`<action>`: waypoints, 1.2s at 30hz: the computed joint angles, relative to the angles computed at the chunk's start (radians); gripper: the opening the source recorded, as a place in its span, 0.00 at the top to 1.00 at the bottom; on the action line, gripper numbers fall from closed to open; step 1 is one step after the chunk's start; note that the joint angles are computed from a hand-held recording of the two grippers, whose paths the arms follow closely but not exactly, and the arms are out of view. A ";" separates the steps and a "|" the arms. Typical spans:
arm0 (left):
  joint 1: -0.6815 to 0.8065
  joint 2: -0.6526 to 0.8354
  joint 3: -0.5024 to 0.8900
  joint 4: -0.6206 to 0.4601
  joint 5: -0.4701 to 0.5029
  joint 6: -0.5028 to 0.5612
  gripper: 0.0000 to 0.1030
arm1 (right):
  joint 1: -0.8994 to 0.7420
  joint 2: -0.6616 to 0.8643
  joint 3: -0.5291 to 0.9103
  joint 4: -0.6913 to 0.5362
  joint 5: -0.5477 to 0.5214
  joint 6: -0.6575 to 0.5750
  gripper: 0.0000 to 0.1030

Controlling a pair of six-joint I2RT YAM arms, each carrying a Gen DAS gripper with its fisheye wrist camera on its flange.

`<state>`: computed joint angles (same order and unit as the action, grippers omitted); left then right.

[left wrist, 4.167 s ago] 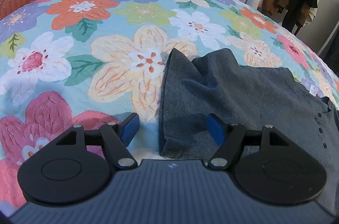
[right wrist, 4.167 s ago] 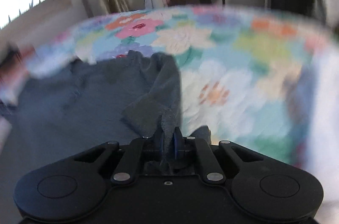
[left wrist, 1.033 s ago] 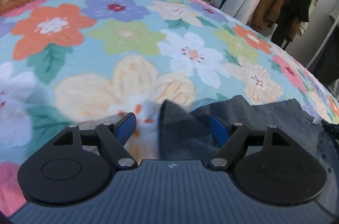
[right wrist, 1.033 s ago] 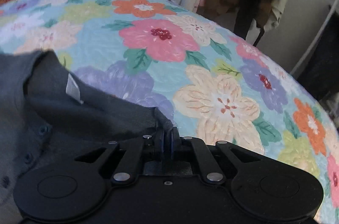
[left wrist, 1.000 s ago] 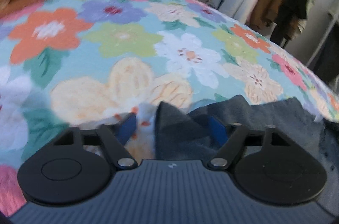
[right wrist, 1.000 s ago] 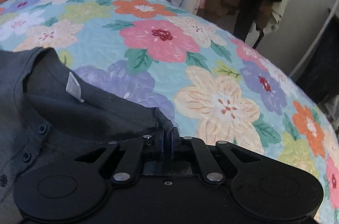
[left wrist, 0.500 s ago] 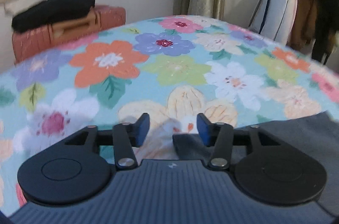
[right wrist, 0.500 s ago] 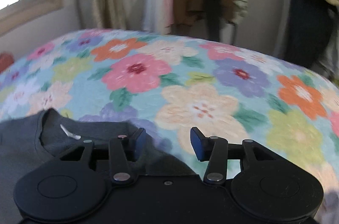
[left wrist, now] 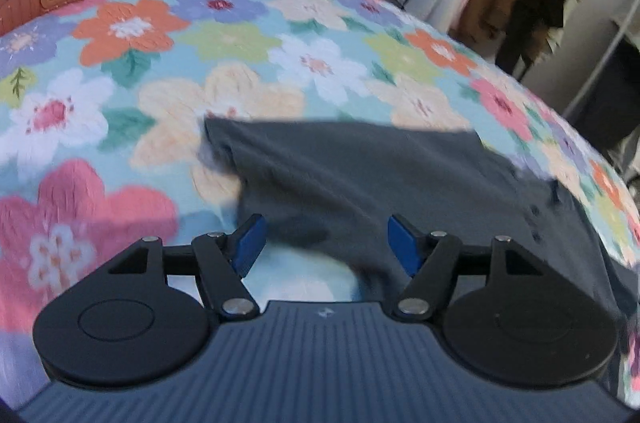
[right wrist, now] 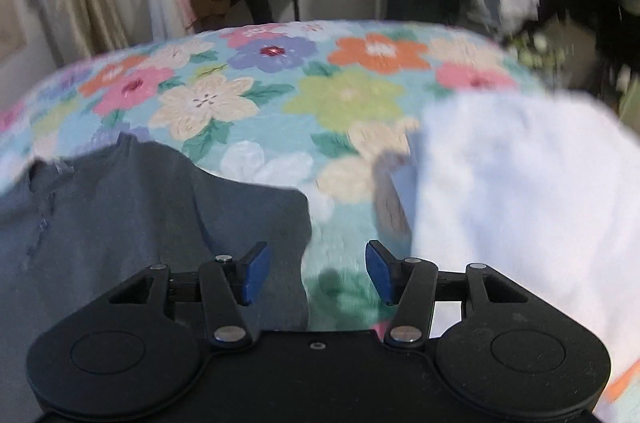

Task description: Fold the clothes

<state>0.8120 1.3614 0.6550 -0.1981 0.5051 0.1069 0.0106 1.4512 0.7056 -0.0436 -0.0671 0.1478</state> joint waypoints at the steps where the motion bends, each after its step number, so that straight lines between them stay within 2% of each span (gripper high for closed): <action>1: 0.002 -0.031 -0.016 -0.030 -0.001 0.008 0.35 | -0.013 0.021 0.002 0.024 -0.037 0.026 0.44; 4: 0.036 -0.126 -0.060 -0.147 0.020 0.042 0.35 | -0.012 0.102 0.013 0.129 -0.107 0.068 0.42; 6: 0.075 -0.200 -0.097 -0.224 0.036 0.085 0.35 | 0.019 0.193 0.071 0.138 -0.106 0.030 0.41; 7: 0.103 -0.247 -0.122 -0.265 0.041 0.118 0.35 | 0.043 0.226 0.091 0.145 -0.080 0.005 0.56; 9: 0.176 -0.306 -0.151 -0.348 0.048 0.177 0.35 | 0.085 0.259 0.121 0.141 -0.020 -0.061 0.97; 10: 0.218 -0.329 -0.162 -0.391 0.054 0.210 0.35 | 0.102 0.256 0.131 0.128 0.014 -0.102 0.97; 11: 0.262 -0.349 -0.172 -0.435 0.059 0.247 0.35 | 0.125 0.222 0.097 0.175 0.086 -0.144 0.97; 12: 0.282 -0.358 -0.177 -0.455 0.050 0.270 0.35 | 0.149 0.187 0.058 0.232 0.162 -0.191 0.97; 14: 0.284 -0.391 -0.196 -0.456 0.015 0.291 0.35 | 0.163 0.191 0.068 0.249 0.214 -0.259 0.96; 15: 0.265 -0.415 -0.209 -0.438 -0.012 0.289 0.35 | 0.169 0.196 0.076 0.255 0.237 -0.294 0.91; 16: 0.232 -0.432 -0.221 -0.409 -0.048 0.268 0.35 | 0.165 0.227 0.117 0.213 0.255 -0.281 0.83; 18: 0.210 -0.420 -0.212 -0.400 -0.060 0.238 0.35 | 0.148 0.277 0.175 0.162 0.313 -0.213 0.75; 19: 0.221 -0.404 -0.203 -0.407 -0.041 0.235 0.35 | 0.133 0.274 0.189 0.125 0.309 -0.158 0.73; 21: 0.241 -0.387 -0.190 -0.433 -0.014 0.243 0.35 | 0.087 0.205 0.147 0.090 0.213 -0.050 0.69; 23: 0.250 -0.380 -0.183 -0.452 -0.007 0.252 0.35 | 0.041 0.094 0.047 0.098 0.109 0.040 0.54; 24: 0.252 -0.383 -0.182 -0.455 -0.010 0.256 0.35 | 0.031 0.032 -0.014 0.104 0.094 0.081 0.46; 27: 0.251 -0.384 -0.183 -0.457 -0.007 0.251 0.35 | 0.016 -0.069 -0.144 0.103 0.016 0.111 0.46; 29: 0.258 -0.381 -0.182 -0.471 0.002 0.252 0.35 | 0.023 -0.039 -0.161 0.085 -0.011 0.095 0.46; 30: 0.260 -0.384 -0.183 -0.479 0.005 0.254 0.35 | 0.040 -0.015 -0.179 0.124 0.009 0.078 0.52; 31: 0.262 -0.387 -0.183 -0.487 0.008 0.255 0.35 | 0.063 -0.007 -0.211 0.195 0.037 0.025 0.80; 32: 0.265 -0.391 -0.184 -0.495 0.011 0.257 0.35 | 0.086 0.003 -0.243 0.272 0.065 -0.034 0.88; 33: 0.267 -0.402 -0.187 -0.503 0.007 0.257 0.35 | 0.116 -0.006 -0.275 0.330 0.108 -0.107 0.91; 36: 0.302 -0.451 -0.189 -0.564 0.014 0.296 0.35 | 0.191 -0.055 -0.323 0.381 0.258 -0.234 0.92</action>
